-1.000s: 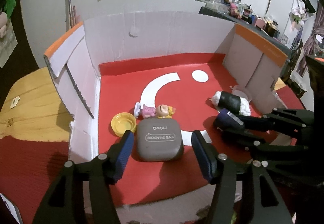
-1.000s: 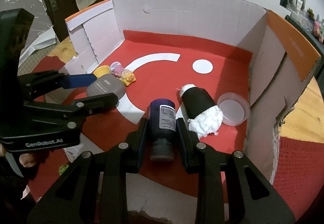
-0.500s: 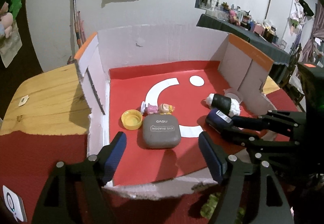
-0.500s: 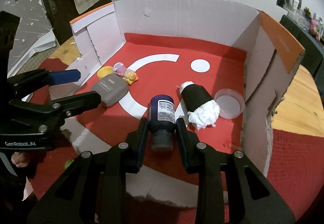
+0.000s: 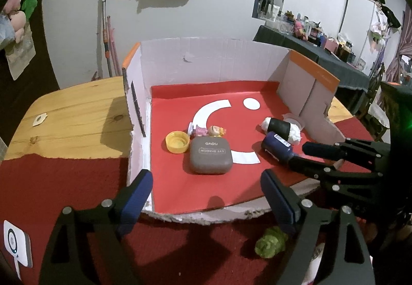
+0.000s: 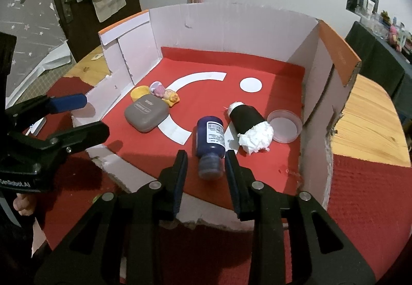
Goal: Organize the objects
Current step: 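Withdraw both tools out of the box back over the table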
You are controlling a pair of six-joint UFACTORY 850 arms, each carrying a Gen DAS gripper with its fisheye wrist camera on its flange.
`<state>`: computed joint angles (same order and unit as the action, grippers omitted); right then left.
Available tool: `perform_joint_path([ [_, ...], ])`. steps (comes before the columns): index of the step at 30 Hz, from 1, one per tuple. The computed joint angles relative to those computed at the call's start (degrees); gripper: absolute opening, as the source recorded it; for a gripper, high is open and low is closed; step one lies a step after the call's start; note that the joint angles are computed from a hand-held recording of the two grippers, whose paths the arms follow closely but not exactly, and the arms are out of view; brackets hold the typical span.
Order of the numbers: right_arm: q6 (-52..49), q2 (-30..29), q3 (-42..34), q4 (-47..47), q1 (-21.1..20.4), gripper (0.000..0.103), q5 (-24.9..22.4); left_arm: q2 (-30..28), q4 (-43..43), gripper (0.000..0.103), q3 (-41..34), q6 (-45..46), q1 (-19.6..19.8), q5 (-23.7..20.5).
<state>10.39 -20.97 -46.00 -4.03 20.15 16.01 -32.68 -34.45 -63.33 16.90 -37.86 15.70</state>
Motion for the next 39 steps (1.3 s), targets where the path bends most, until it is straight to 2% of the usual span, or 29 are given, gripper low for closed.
perform_joint_path([
  [2, -1.54, 0.51, 0.53, 1.58, 0.29, 0.045, 0.34, 0.22, 1.55, 0.087, 0.41, -1.86, 0.04, 0.16],
  [9, -1.68, 2.38, 2.61, 3.03, 0.62, 0.046, 1.93, 1.1, 4.07, 0.09, 1.92, -4.5, -0.33, 0.96],
  [12, -1.73, 3.99, 4.01, 3.5, 0.97, 0.056, 2.83, 1.84, 2.69, 0.095, 2.95, -2.69, -0.83, 2.2],
  [18, -5.33, 5.98, 6.08, 7.76, 2.1, 0.057, 3.71, 2.63, 3.59, 0.095, 4.2, -3.74, -1.05, 2.45],
  [22, -5.79, 7.76, 7.8, 8.84, 2.52, 0.066, 4.68, 3.55, 4.36, 0.097, 5.45, -5.1, -0.93, 2.6],
  [26, -5.85, 9.36, 9.47, 9.75, 3.17, 0.069, 5.57, 4.51, 5.77, 0.1, 6.97, -7.7, -0.86, 3.45],
  [31, -5.92, 11.08, 11.54, 10.96, 4.35, 0.076, 6.64, 4.41, 4.26, 0.1, 7.4, -5.6, -1.44, 3.25],
  [34, -9.18, 11.46, 12.36, 14.84, 5.36, 0.08, 7.17, 4.59, 3.41, 0.101, 7.91, -4.23, -1.98, 3.54],
  [39, -8.13, 12.44, 13.9, 14.87, 5.91, 0.081, 7.57, 5.13, 1.27, 0.103, 8.94, -1.8, -2.64, 4.39],
])
